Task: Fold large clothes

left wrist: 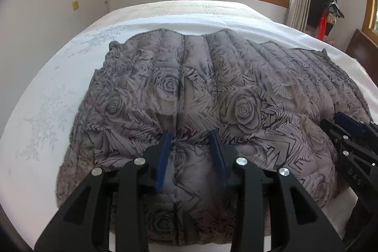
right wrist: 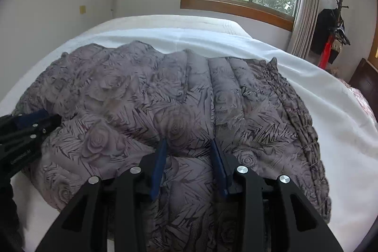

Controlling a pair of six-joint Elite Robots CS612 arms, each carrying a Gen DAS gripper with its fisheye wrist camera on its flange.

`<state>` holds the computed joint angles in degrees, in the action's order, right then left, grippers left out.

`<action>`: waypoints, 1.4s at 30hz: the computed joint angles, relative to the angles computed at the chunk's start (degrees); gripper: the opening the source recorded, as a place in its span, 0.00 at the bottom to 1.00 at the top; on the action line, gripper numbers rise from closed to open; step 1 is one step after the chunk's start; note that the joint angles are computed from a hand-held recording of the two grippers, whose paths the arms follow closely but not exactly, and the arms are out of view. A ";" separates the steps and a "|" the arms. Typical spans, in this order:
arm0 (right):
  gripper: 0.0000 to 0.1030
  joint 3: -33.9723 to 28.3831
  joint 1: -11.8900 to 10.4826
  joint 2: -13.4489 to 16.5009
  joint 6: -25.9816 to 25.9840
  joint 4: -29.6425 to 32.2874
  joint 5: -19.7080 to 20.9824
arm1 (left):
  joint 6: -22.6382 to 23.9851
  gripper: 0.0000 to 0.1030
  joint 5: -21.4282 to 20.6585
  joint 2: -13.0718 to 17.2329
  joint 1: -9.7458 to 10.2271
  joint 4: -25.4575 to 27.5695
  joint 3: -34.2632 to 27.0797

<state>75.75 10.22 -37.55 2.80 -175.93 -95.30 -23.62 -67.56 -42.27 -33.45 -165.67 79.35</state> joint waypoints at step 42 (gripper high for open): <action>0.86 0.42 -12.20 -2.68 18.01 11.92 22.75 | -8.22 0.85 -16.41 -1.94 8.12 0.92 1.36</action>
<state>76.18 -1.98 -40.22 20.81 -164.00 -72.55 -31.84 -83.97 -44.22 -25.33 -164.75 80.71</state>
